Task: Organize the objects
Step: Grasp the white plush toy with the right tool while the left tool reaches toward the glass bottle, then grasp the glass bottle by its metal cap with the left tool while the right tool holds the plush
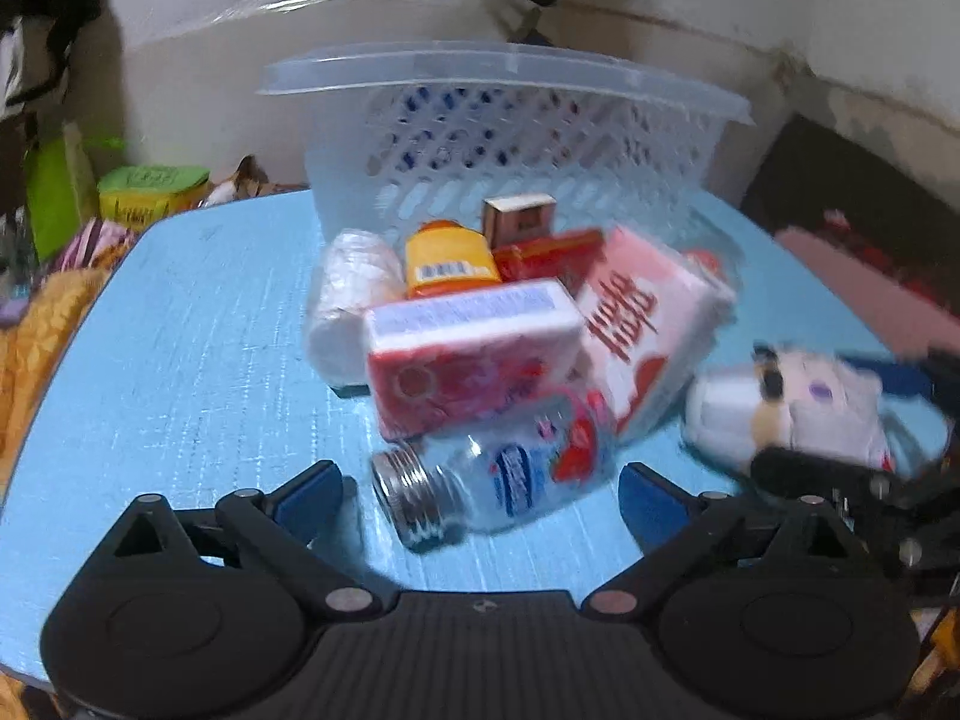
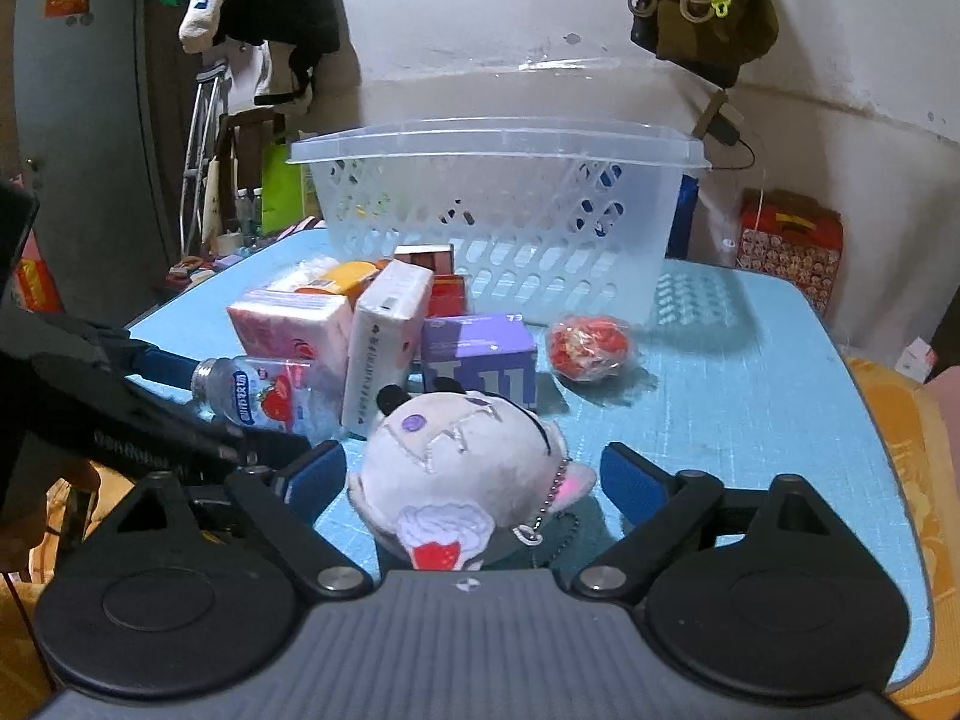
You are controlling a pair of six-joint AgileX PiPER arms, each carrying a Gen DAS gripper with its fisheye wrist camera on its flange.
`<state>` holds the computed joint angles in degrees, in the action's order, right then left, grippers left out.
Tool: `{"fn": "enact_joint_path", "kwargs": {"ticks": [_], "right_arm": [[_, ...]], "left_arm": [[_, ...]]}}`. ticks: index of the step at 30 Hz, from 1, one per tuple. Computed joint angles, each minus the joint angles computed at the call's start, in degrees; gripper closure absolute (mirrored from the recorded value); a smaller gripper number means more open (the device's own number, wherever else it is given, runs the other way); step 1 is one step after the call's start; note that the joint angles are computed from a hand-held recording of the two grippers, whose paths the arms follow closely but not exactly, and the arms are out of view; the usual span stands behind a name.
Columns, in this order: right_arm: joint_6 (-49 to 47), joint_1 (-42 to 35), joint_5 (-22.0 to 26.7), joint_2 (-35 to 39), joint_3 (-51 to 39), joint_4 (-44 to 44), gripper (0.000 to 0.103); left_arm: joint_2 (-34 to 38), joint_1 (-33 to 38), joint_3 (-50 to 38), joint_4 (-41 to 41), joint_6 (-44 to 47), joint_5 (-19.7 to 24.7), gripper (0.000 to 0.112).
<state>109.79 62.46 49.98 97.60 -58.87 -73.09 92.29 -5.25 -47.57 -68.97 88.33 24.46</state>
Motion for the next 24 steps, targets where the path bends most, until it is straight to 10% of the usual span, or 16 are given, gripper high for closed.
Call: {"fn": "enact_joint_path", "kwargs": {"ticks": [7,14,24], "right_arm": [[1.1,-0.2,-0.6,0.0,0.2,-1.4,0.028],[3.4,0.2,-1.0,-0.9,1.6,-2.0,0.029],[5.0,0.2,-1.7,-1.8,2.9,-2.4,0.029]], "left_arm": [[-0.9,-0.6,1.9,-4.9,5.7,-1.9,0.017],[-1.2,5.6,3.5,-11.1,17.1,6.9,0.048],[-2.2,9.3,6.1,-15.1,28.7,13.0,0.055]]}}
